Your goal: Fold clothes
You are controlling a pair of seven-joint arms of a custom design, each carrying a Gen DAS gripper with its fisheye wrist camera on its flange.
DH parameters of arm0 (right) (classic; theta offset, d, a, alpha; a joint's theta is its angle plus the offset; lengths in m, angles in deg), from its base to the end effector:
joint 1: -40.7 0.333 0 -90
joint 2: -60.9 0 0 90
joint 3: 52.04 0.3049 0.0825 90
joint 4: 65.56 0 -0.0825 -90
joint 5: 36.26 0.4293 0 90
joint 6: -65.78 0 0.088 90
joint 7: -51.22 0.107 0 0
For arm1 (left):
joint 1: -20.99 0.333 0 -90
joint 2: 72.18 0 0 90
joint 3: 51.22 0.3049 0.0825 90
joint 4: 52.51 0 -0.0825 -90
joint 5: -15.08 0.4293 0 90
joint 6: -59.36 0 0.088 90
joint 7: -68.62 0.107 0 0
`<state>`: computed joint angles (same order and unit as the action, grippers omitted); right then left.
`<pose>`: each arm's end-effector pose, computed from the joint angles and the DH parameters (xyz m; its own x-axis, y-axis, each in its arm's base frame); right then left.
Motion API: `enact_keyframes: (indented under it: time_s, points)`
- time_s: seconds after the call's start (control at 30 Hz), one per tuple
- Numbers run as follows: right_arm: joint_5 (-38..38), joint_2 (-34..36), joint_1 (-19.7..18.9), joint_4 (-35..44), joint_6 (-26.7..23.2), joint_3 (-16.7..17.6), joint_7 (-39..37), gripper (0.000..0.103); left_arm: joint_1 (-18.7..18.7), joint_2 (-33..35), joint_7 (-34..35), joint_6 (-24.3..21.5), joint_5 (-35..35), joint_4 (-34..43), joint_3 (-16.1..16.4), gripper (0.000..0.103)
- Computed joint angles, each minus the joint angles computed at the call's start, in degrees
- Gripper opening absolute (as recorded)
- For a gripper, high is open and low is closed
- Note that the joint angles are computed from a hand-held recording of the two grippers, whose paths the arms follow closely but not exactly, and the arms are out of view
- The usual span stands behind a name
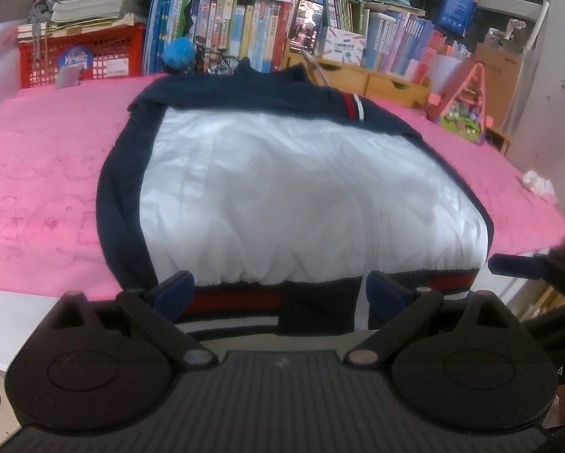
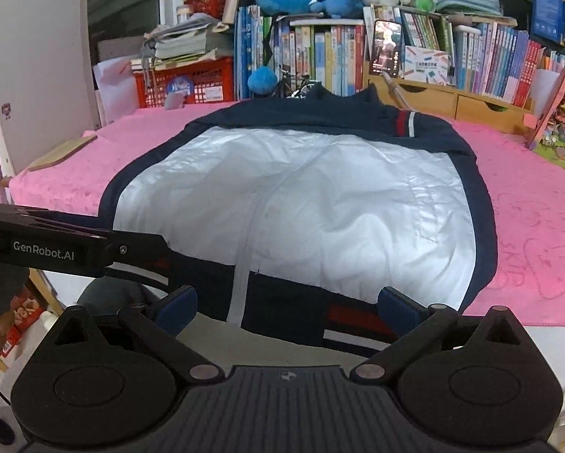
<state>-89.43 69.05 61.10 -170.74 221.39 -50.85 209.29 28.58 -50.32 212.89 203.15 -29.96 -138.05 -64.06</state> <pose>0.6249 0.2776 0.4958 -0.0725 -0.9965 -0.0415 -0.5854 0.0762 -0.8071 0.7559 -0.0377 0.5050 -0.5376 -0.8271 0.1641 -0.5788 0.2204 -0.7851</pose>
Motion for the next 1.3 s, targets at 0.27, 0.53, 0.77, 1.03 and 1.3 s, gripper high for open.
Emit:
enact_keyframes:
  time_s: [0.27,0.53,0.77,1.03,1.3]
  points:
    - [0.72,0.1,-0.13,0.0,-0.06,-0.12,0.52,0.103,-0.16,0.6,-1.89,-1.18,1.41,0.83,0.28,0.098]
    - [4.34,-0.23,-1.03,-0.82,-0.04,-0.15,0.08,0.103,-0.23,2.1,-4.76,-3.41,3.23,2.97,0.57,0.099]
    - [-5.09,-4.43,-3.41,-6.36,1.65,-2.1,9.4,0.103,2.5,5.54,-4.69,-3.71,1.17,6.48,0.38,0.099]
    - [-2.08,-4.04,-9.61,-11.76,12.48,-2.59,10.2,0.103,3.15,10.11,-11.61,-6.98,5.85,11.38,0.64,0.099]
    - [9.44,2.91,-10.98,-8.61,22.35,-3.64,0.9,0.102,7.11,17.83,-11.35,-9.96,-1.83,18.74,-4.37,0.099]
